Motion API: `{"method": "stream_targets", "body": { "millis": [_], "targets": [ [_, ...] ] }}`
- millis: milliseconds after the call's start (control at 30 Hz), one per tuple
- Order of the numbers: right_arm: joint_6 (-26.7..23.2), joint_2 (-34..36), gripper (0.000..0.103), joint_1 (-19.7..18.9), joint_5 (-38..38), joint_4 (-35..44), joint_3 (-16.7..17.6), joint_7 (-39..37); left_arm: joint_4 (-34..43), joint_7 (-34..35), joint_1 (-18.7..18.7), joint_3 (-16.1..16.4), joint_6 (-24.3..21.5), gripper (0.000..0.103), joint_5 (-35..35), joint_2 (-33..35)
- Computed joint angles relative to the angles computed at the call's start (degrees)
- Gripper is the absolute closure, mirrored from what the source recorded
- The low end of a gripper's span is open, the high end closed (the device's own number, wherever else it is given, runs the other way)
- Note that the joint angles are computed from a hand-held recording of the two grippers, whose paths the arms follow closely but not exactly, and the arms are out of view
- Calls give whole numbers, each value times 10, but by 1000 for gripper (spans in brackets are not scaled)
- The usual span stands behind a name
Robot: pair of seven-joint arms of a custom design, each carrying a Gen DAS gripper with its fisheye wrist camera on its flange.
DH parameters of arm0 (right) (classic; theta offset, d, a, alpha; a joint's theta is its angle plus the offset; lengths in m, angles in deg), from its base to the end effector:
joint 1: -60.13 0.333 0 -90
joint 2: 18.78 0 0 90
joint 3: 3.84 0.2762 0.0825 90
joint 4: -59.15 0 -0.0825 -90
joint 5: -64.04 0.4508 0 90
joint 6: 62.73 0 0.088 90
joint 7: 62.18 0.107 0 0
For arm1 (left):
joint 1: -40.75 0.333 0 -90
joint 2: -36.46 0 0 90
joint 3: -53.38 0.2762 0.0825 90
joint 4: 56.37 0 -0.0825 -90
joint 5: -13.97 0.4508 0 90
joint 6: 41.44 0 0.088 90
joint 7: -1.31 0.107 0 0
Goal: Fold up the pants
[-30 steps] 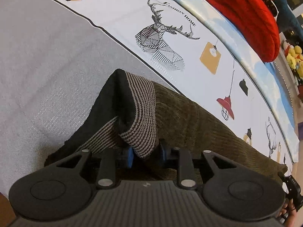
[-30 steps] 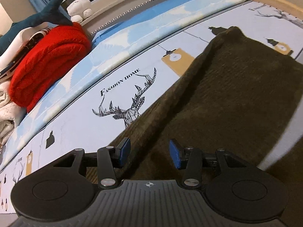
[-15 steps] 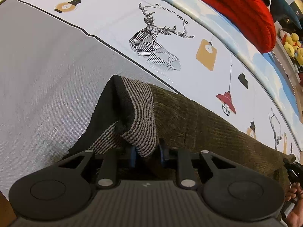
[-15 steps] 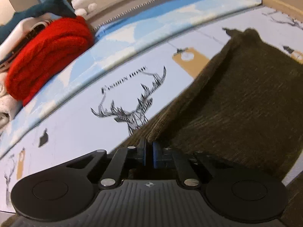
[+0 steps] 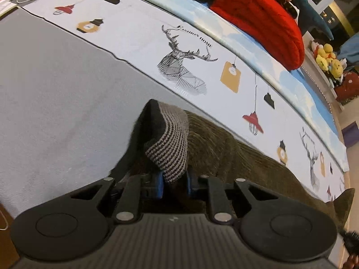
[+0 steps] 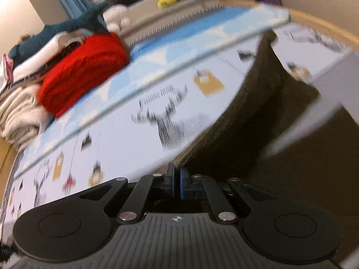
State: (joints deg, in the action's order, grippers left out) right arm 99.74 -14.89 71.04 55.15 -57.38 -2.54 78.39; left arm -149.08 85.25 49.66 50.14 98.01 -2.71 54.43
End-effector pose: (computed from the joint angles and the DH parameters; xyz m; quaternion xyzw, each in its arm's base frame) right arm 0.6515 0.1490 0.4248 -0.4596 0.8115 -0.1304 0.3365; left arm 0.7393 0.0765 0.4373 -0.7972 0.5368 -0.2635 0.0831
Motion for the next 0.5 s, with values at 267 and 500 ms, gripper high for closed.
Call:
{"method": "stream_targets", "body": {
  "millis": [267, 500],
  "targets": [
    [-102, -55, 94, -12, 159, -60, -1, -210, 47, -25, 5, 12, -92, 75, 25, 41],
    [-29, -75, 72, -54, -97, -97, -8, 79, 69, -67, 6, 12, -96, 66, 35, 62]
  ]
}}
